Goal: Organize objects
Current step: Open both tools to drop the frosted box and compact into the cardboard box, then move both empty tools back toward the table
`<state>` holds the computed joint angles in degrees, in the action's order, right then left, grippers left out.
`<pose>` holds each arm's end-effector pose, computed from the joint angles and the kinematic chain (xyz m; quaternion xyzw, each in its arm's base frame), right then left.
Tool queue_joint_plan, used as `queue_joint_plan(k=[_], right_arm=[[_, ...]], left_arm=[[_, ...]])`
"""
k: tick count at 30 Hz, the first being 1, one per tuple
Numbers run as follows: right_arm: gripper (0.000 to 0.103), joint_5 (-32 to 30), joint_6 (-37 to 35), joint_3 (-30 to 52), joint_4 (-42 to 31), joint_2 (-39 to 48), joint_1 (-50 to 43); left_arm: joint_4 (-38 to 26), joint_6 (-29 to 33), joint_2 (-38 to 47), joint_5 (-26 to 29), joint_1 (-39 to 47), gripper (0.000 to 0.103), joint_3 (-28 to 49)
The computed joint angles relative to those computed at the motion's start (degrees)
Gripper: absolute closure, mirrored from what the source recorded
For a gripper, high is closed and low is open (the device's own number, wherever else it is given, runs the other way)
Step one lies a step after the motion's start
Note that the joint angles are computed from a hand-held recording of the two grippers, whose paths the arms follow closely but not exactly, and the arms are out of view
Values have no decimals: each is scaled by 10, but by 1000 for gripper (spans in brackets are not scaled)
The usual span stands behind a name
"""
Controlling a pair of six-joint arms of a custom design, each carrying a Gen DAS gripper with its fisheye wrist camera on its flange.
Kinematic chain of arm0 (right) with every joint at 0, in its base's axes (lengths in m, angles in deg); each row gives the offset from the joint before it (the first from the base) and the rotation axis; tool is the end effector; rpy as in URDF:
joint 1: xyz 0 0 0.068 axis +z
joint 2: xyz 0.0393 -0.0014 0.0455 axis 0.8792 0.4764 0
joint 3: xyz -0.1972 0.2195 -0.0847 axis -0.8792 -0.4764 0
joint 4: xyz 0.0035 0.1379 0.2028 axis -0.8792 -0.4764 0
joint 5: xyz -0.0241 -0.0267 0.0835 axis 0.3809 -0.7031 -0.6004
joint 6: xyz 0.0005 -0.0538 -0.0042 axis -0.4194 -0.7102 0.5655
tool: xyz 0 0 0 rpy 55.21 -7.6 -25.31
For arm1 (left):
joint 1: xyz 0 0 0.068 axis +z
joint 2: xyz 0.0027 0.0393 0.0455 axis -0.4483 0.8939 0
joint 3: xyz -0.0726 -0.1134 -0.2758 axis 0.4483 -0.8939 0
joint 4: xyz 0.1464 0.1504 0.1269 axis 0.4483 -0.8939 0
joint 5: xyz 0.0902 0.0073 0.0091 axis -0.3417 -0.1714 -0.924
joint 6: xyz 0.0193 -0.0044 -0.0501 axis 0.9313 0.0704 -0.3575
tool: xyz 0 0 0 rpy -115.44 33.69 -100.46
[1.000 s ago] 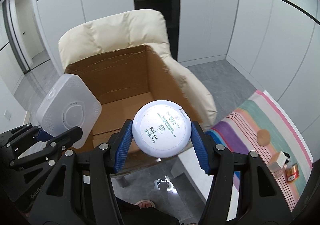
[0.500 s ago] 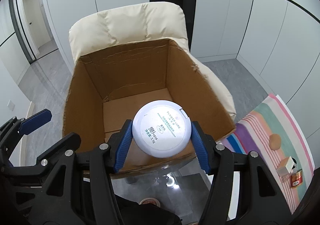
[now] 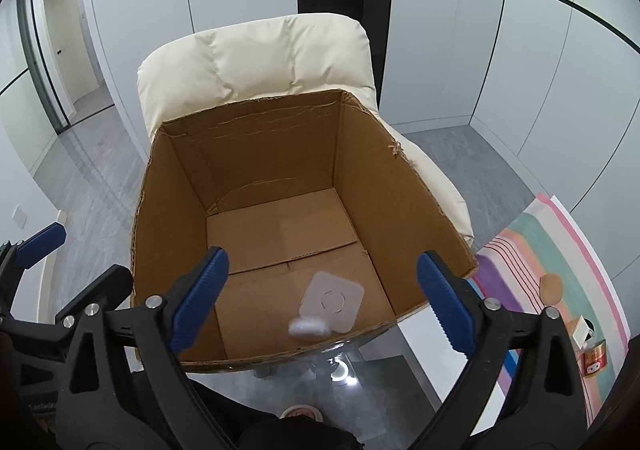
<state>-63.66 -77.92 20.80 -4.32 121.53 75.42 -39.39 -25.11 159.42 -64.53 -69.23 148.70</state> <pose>0.3718 0.1035 0.3973 -0.3374 0.8714 0.1302 0.3316 0.2226 -0.1712 0.4050 -0.2746 0.8770 0.0864 0.3847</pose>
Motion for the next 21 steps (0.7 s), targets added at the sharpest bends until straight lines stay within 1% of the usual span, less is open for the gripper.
queue_joint_plan(k=[6,10,21], right_arm=[[0,-1,-5,12,-8,8,-16],[0,-2,-7,18,-13,13,-27],[0,-6,-22,32,-25,22,-63]], left_arm=[[-7,-3,18,0,1,0,18],[-16,-5,31,-12,-1,0,34],[-2,20,67,-7,0,0,79]])
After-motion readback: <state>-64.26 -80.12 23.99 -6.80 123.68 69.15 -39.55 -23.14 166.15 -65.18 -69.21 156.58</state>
